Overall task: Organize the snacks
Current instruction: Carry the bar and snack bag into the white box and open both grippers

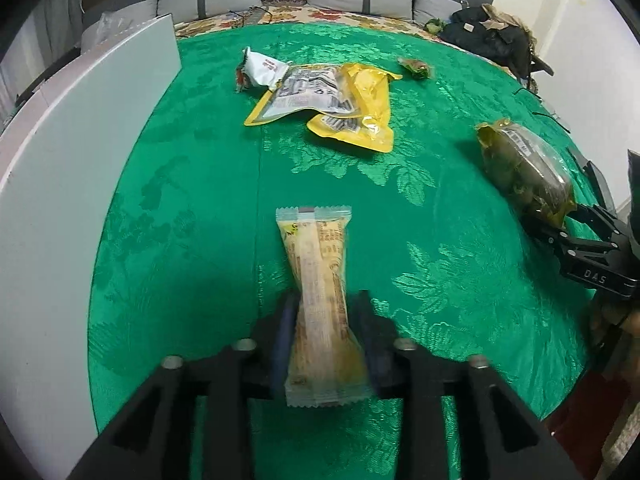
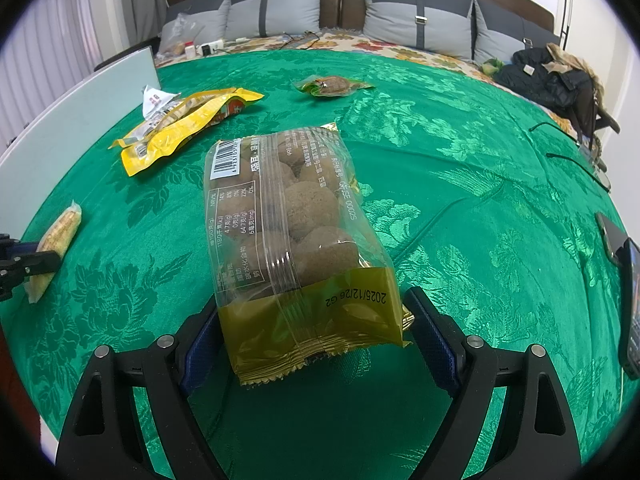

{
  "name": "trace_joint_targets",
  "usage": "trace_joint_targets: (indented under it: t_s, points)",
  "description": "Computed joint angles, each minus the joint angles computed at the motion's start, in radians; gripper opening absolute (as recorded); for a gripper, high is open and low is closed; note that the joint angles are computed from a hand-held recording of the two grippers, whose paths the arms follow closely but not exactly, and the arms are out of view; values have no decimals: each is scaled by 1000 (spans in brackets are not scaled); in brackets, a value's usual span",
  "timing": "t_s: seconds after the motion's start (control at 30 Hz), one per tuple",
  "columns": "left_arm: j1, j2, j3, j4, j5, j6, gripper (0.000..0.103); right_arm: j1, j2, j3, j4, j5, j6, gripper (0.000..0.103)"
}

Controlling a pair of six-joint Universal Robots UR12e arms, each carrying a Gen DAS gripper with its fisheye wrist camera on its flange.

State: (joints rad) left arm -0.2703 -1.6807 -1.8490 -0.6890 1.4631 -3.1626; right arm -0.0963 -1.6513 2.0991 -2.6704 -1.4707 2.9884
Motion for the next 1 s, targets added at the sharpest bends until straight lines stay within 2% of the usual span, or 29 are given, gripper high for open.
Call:
trace_joint_targets:
  t_s: [0.07,0.23,0.27,0.3,0.33,0.37,0.4,0.47,0.63,0.77,0.8,0.83,0.87,0.93,1.0]
  points:
    - [-7,0,0,-1,32,-4,71,0,-1,0,0,0,0,88]
    - [-24,-6,4,-9,91,44,70,0,-2,1,-1,-2,2,88]
    - [-23,-6,5,-13,86,47,67,0,-3,1,0,-2,1,88]
    - [-21,-5,5,-12,80,43,58,-1,-4,-3,16,0,-2,88]
    - [-23,-4,3,-5,84,45,51,0,-5,-21,71,-5,-9,87]
    - [-22,-2,0,3,75,54,34,1,-7,-50,163,-10,-12,87]
    - [-23,0,-2,7,76,66,24,-1,-7,-70,217,-4,-4,87]
    - [-24,3,-4,8,72,78,22,-11,-17,-96,273,29,12,88]
    - [-2,21,-21,3,8,39,20,14,26,-192,413,-2,8,88]
    - [15,56,-49,10,-37,28,20,68,88,-257,482,-105,-22,87]
    - [19,65,-54,13,-49,26,20,76,98,-267,500,-133,-10,85]
    - [24,73,-60,16,-63,22,20,75,94,-266,502,-142,5,79]
    - [34,89,-68,24,-91,16,20,70,87,-264,502,-138,34,65]
    - [46,108,-79,37,-128,7,20,54,70,-261,517,-99,70,64]
    - [64,127,-86,52,-181,-10,20,52,49,-253,516,-94,56,63]
